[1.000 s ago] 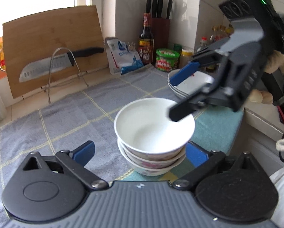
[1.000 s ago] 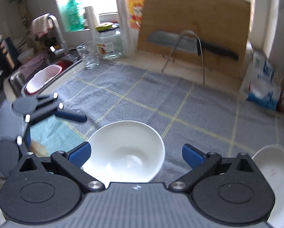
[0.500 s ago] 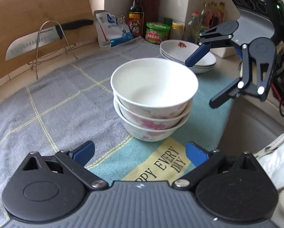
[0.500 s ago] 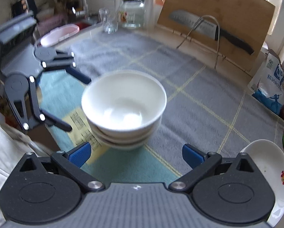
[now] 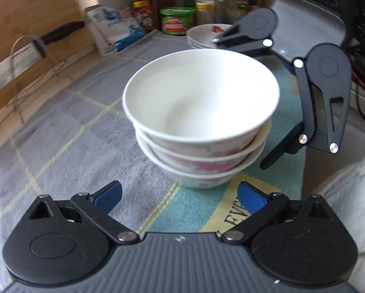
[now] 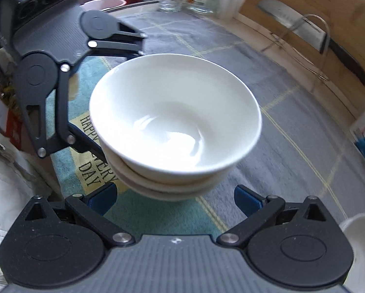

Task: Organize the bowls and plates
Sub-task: 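Grip the bowl stack rim with the left tool while the right tool grips the opposite rim, then lift and carry the bowl stack with both tools over the plate stack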

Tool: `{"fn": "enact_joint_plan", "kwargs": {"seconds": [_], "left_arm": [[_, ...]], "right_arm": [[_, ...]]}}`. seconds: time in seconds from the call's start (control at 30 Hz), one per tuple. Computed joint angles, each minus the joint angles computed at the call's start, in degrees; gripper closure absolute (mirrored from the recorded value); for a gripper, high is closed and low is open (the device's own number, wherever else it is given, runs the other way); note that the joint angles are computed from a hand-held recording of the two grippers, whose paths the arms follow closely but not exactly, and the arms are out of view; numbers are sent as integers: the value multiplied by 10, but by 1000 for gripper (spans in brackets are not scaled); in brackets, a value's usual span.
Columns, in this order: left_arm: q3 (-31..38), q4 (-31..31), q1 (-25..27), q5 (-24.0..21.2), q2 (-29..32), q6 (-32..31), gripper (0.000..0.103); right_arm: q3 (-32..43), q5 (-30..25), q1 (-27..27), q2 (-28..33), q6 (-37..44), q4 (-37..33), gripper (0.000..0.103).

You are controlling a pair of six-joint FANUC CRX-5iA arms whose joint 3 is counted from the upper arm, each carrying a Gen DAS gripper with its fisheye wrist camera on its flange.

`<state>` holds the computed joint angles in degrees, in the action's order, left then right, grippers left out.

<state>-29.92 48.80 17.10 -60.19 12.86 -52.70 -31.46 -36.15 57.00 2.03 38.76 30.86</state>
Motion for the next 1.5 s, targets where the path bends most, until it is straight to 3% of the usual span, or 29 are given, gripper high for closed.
{"fn": "enact_joint_plan", "kwargs": {"seconds": [0.4,0.67,1.5], "left_arm": [[91,-85,-31,-69,31,-3,8],[132,-124,-38,-107,51,3,16],[156,-151,-52,-110,59,4,16]], "right_arm": [[31,14,-35,-3,139,-100,4],[46,10,-39,-6,191,-149,16],[77,-27,-41,4,217,-189,17]]}}
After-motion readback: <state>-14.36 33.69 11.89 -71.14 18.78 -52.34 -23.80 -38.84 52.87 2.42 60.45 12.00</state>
